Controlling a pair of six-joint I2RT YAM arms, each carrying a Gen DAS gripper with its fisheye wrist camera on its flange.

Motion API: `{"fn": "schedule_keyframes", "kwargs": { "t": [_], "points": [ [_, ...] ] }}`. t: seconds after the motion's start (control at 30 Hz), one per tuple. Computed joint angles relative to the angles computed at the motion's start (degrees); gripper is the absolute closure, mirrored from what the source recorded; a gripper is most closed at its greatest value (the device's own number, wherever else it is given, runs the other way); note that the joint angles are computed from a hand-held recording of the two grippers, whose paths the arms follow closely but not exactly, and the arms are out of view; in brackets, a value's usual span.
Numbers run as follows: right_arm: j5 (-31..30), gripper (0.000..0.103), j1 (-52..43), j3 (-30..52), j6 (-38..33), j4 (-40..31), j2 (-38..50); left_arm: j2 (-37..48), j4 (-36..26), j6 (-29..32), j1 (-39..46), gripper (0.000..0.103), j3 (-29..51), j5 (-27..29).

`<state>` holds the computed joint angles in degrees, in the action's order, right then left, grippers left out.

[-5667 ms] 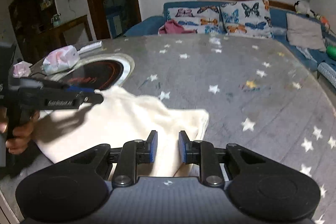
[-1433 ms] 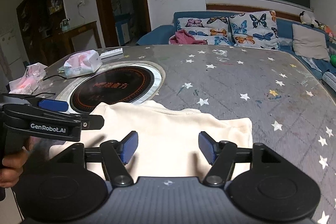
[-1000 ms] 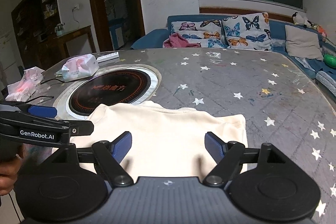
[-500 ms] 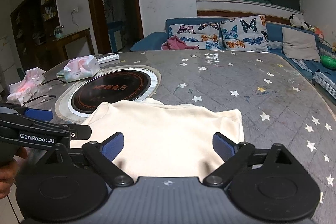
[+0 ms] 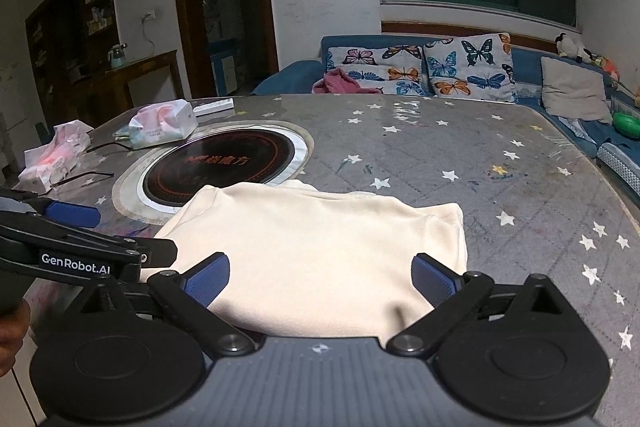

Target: Fold clothes

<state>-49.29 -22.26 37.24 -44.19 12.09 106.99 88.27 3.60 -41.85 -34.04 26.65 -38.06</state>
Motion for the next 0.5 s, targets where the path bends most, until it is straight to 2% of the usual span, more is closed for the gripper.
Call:
{"fn": "schedule_keyframes", "kwargs": {
  "t": [0.5],
  "points": [
    [-1.07,0.004,-0.51,-1.12,-1.96,-0.92,-0.88,0.41,-2.13,-2.03,-2.1,0.0,0.74,-1.5]
  ]
}}
